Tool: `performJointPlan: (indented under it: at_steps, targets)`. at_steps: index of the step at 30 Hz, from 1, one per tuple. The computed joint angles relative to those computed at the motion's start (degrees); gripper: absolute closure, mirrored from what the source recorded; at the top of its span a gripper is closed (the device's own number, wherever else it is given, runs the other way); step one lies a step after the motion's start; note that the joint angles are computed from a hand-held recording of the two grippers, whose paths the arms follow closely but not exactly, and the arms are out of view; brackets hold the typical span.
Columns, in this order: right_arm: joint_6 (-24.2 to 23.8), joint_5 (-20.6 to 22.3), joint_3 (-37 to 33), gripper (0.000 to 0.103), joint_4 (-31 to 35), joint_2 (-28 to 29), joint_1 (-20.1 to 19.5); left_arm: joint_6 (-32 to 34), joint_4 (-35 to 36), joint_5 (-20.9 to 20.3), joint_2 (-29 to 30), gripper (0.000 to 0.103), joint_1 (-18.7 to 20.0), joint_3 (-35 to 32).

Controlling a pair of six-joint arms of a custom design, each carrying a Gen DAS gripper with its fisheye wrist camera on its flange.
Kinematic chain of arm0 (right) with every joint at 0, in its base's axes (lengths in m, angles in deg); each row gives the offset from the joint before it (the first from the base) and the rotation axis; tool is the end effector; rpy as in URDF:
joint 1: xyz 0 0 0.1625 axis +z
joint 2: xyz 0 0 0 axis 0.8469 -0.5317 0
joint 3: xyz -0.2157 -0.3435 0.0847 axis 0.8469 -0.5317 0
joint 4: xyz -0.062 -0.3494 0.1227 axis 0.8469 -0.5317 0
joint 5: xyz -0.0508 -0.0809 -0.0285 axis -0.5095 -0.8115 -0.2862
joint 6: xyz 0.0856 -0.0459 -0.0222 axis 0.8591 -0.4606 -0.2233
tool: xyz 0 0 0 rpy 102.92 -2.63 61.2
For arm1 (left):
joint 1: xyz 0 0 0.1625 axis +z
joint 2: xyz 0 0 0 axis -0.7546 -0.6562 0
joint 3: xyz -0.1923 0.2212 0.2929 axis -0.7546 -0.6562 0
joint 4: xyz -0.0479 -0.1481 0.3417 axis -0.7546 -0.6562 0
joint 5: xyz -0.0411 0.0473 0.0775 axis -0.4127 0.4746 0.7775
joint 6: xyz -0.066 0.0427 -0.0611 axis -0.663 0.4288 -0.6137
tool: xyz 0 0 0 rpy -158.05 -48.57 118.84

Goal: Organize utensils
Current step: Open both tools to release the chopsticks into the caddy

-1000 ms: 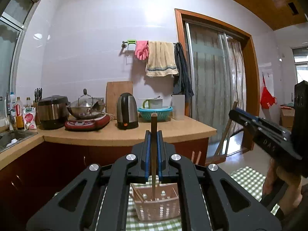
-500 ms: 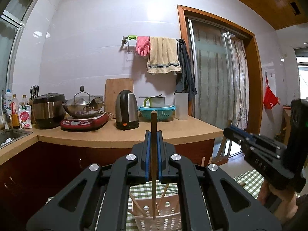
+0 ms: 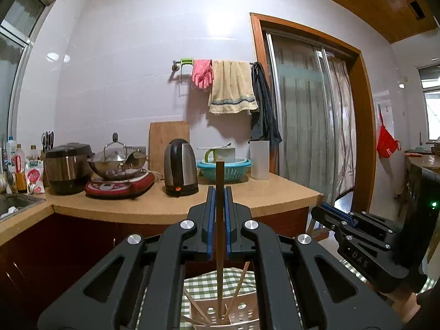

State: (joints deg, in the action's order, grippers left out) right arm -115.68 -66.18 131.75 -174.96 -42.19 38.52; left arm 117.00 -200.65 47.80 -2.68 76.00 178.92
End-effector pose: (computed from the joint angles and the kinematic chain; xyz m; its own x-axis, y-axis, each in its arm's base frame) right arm 0.2055 -0.4763 0.2272 -0.7080 -0.4428 0.5501 -0.6480 0.0978 -0.7553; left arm -0.3048 -0.4022 0.2172 -0.6666 0.1125 -0.7369 0.7448 0.0605 -0.6646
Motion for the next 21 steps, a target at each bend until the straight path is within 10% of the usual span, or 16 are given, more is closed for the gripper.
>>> performJointPlan:
  at_steps: [21]
  targets:
    - [-0.3,-2.4,-0.9,0.083,1.0,2.1,-0.8,-10.1,6.5,-0.3,0.0,0.087,6.3,2.3]
